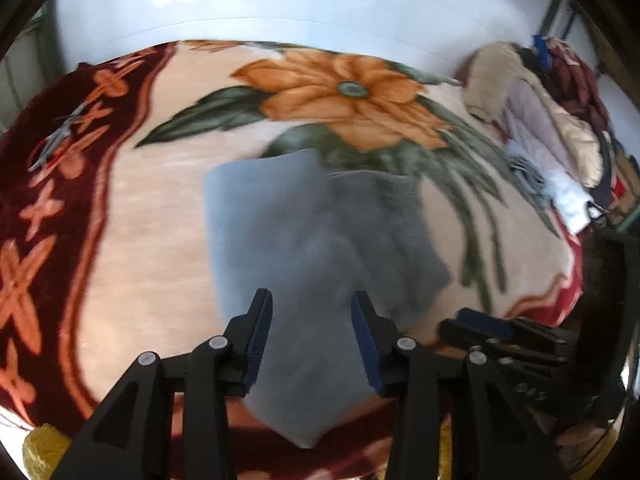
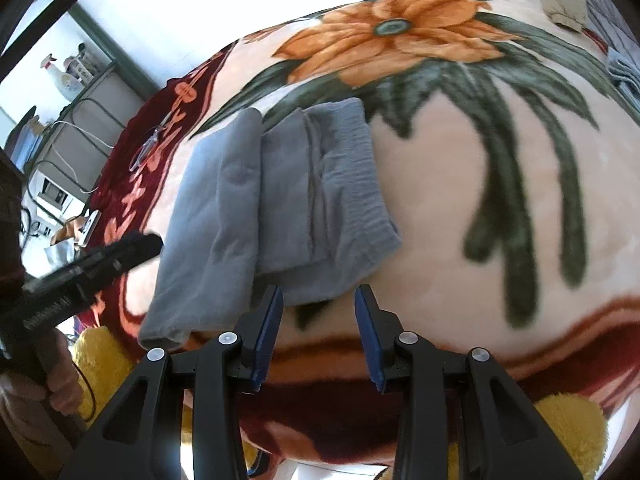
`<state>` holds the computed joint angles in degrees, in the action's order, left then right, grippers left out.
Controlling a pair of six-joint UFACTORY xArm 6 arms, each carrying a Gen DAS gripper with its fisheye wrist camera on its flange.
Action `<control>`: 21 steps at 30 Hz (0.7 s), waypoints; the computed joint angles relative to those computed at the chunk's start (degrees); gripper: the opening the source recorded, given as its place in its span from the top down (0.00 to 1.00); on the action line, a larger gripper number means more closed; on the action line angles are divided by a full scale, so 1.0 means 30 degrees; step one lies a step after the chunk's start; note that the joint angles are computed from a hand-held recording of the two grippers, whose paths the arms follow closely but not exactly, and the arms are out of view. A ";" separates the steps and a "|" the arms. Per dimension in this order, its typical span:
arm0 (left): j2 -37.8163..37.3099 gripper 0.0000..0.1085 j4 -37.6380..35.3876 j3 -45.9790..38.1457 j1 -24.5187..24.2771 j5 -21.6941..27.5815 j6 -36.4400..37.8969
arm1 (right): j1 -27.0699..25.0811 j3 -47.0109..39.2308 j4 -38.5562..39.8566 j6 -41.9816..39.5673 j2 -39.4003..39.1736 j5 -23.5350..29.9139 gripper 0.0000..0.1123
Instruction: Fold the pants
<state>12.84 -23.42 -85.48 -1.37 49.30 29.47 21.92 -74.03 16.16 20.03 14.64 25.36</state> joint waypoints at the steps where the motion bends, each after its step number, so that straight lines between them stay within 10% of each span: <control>1: 0.0170 0.61 0.0232 -0.0076 0.0145 0.0098 -0.0302 | 0.0040 -0.0211 0.0226 -0.0131 0.0172 -0.0062 0.66; 21: 0.1008 0.58 -0.1628 0.0938 0.1578 0.0959 0.1239 | 0.0454 -0.9266 -0.0157 -0.0044 0.6611 0.2818 0.66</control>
<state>15.87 -28.30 -82.66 3.37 52.18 33.19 23.28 -101.83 15.69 19.90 34.47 33.82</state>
